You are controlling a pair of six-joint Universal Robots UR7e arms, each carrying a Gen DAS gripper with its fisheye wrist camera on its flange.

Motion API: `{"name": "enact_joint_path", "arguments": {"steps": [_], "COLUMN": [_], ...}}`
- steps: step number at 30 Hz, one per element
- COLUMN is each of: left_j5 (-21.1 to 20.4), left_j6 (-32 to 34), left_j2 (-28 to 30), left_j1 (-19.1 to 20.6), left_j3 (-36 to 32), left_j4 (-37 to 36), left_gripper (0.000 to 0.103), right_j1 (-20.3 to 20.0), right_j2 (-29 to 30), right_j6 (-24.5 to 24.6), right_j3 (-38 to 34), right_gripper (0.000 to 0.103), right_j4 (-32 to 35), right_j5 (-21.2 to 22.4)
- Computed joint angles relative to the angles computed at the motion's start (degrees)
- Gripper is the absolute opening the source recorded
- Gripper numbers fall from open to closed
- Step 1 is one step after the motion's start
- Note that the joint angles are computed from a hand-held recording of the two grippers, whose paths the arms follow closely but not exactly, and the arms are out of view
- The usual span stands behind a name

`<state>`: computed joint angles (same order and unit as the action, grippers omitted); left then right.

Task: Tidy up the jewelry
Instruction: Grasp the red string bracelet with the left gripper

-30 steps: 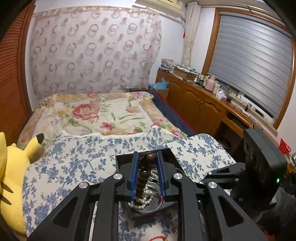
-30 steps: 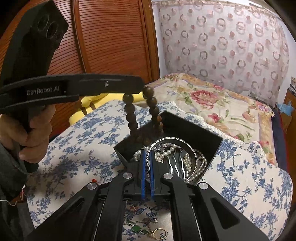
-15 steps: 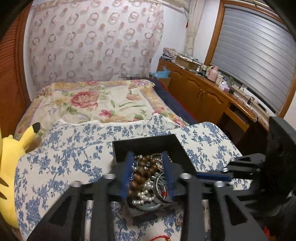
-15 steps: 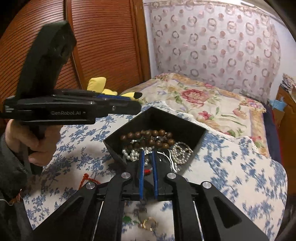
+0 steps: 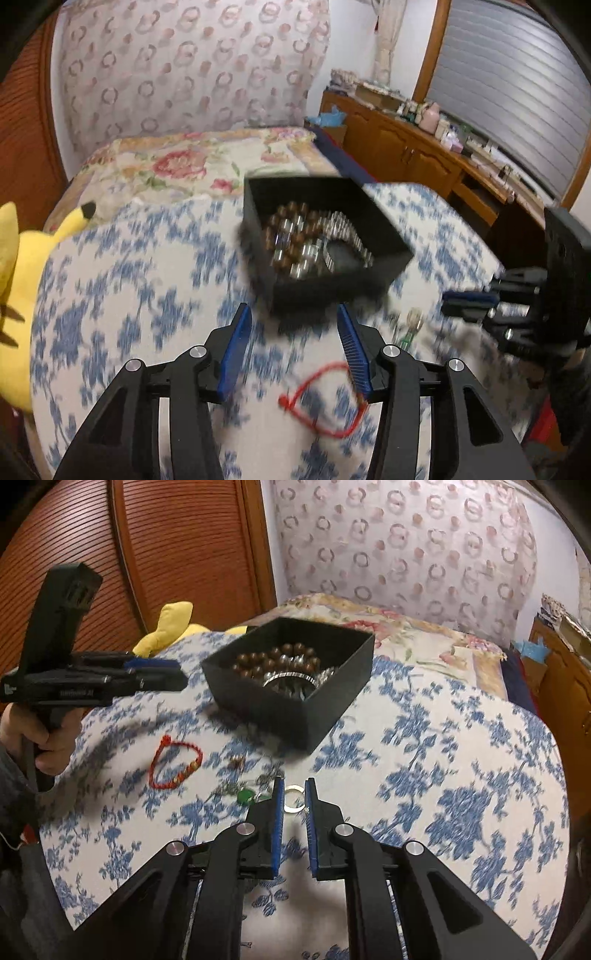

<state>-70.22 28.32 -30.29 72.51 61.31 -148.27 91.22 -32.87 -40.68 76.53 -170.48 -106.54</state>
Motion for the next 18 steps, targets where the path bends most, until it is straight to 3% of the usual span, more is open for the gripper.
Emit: {"name": "enact_joint_path", "arguments": {"steps": [6,15,18], "left_j5": [2.3,2.7,2.7], "left_j6": [0.0,-0.5,-0.4], "left_j2": [-1.4,-1.9,-1.9], "left_j1": [0.6,0.8,0.8], "left_j3": [3.7,4.9,5.2], "left_j4": [-0.4,-0.6,-0.7], "left_gripper": [0.046,0.046,0.046], "right_j1": [0.3,0.9,1.1], "right_j2": [1.2,3.9,4.1], "right_j6": [0.4,0.5,-0.8], "right_j3": [-1.8,-5.9,-5.9], "right_gripper": [0.013,0.015,0.011], "right_j4": [3.9,7.6,7.0], "right_j5": [0.7,-4.5,-5.3]}}
